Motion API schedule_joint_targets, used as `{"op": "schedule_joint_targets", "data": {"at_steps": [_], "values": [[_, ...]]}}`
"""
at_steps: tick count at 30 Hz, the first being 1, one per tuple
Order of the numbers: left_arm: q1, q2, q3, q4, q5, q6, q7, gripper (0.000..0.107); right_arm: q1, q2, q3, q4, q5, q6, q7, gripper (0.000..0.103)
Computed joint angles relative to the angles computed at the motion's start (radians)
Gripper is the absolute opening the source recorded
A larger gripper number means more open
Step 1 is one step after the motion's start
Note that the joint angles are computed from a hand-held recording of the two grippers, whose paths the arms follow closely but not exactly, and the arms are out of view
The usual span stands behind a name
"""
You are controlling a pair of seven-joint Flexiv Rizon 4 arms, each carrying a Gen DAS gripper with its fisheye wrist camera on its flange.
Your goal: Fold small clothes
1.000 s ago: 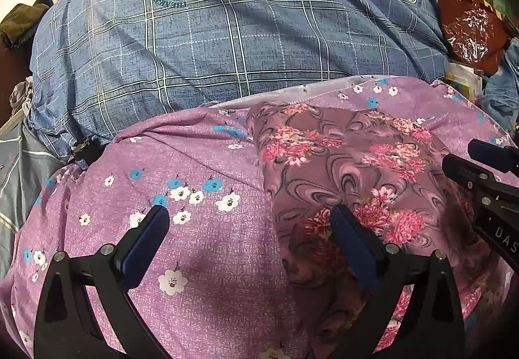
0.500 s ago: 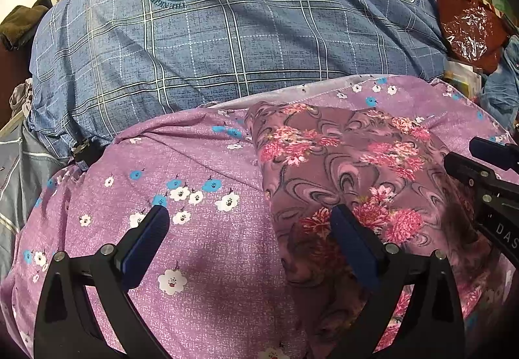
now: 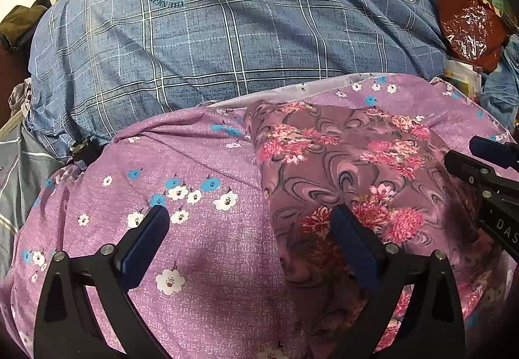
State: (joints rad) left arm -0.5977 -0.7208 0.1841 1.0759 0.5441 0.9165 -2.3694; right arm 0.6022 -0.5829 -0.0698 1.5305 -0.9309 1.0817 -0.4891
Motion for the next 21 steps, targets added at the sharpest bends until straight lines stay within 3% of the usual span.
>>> {"op": "schedule_joint_targets", "data": {"at_steps": [21], "values": [[0.027, 0.017, -0.024, 0.030, -0.026, 0.027, 0.025, 0.100, 0.005, 0.001, -0.004, 0.004, -0.006, -0.017, -0.006, 0.045]]}}
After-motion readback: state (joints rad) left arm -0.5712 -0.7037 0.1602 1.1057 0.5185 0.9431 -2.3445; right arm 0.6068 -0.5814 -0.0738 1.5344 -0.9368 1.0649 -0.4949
